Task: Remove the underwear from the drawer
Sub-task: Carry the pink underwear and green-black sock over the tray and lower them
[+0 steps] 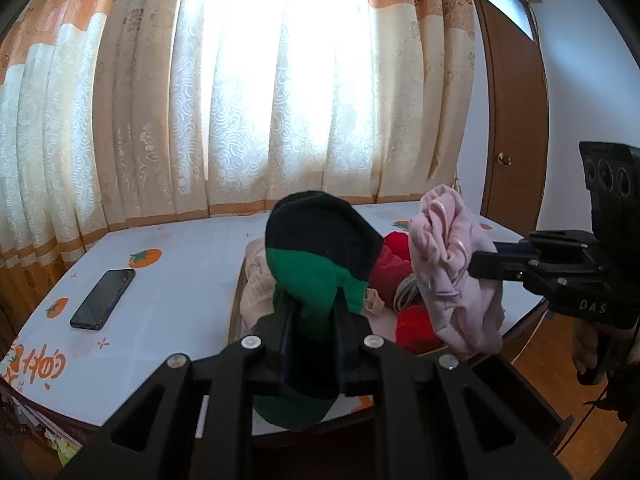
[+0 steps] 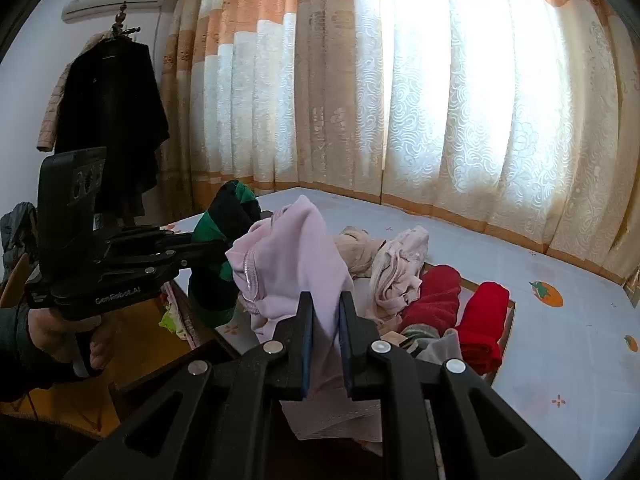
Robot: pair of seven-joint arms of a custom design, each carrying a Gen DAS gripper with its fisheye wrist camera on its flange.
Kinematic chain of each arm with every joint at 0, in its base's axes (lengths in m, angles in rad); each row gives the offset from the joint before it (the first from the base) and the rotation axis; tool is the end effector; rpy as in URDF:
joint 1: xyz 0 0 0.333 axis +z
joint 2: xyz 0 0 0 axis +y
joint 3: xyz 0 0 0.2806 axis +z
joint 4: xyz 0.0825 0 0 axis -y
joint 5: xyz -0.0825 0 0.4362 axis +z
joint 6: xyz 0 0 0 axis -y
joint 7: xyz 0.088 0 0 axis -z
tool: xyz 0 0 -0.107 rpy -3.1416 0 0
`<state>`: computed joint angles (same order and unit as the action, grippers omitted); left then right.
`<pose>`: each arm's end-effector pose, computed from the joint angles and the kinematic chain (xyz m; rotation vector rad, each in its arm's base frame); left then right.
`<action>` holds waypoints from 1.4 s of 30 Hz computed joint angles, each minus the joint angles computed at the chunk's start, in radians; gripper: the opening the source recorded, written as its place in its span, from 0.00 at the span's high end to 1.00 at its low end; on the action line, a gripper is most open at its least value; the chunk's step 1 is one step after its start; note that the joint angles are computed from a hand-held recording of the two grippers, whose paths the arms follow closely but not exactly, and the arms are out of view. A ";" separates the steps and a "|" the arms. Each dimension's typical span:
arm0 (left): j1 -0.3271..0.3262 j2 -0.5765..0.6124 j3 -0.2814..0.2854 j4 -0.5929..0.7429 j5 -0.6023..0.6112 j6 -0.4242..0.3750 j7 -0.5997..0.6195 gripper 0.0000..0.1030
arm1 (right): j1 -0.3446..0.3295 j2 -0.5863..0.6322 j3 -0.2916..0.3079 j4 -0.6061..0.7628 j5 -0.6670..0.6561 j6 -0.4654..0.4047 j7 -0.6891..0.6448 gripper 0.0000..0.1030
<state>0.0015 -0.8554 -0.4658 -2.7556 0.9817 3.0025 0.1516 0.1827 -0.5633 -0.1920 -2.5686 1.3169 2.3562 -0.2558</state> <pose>0.3609 -0.2350 0.4631 -1.4799 1.5109 -1.0272 0.4747 0.0114 0.4412 -1.9047 0.6042 -0.4296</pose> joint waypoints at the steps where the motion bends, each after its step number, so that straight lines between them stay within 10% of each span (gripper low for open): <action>1: 0.003 0.010 0.004 0.007 0.000 -0.001 0.007 0.86 | 0.003 0.007 0.003 0.007 0.004 0.006 0.003 0.87; 28: -0.163 0.321 0.283 0.168 -0.316 -0.054 0.346 0.86 | 0.047 0.231 0.104 0.202 -0.005 0.126 0.166 0.87; 42: -0.158 0.434 0.275 0.248 -0.416 -0.125 0.432 0.86 | 0.053 0.337 0.147 0.257 -0.112 0.193 0.283 0.87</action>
<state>-0.1564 -0.4210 -0.1908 -2.5076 0.5653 2.8775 0.5839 0.2358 -0.2260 -0.0447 -2.3118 1.2049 2.5493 0.0274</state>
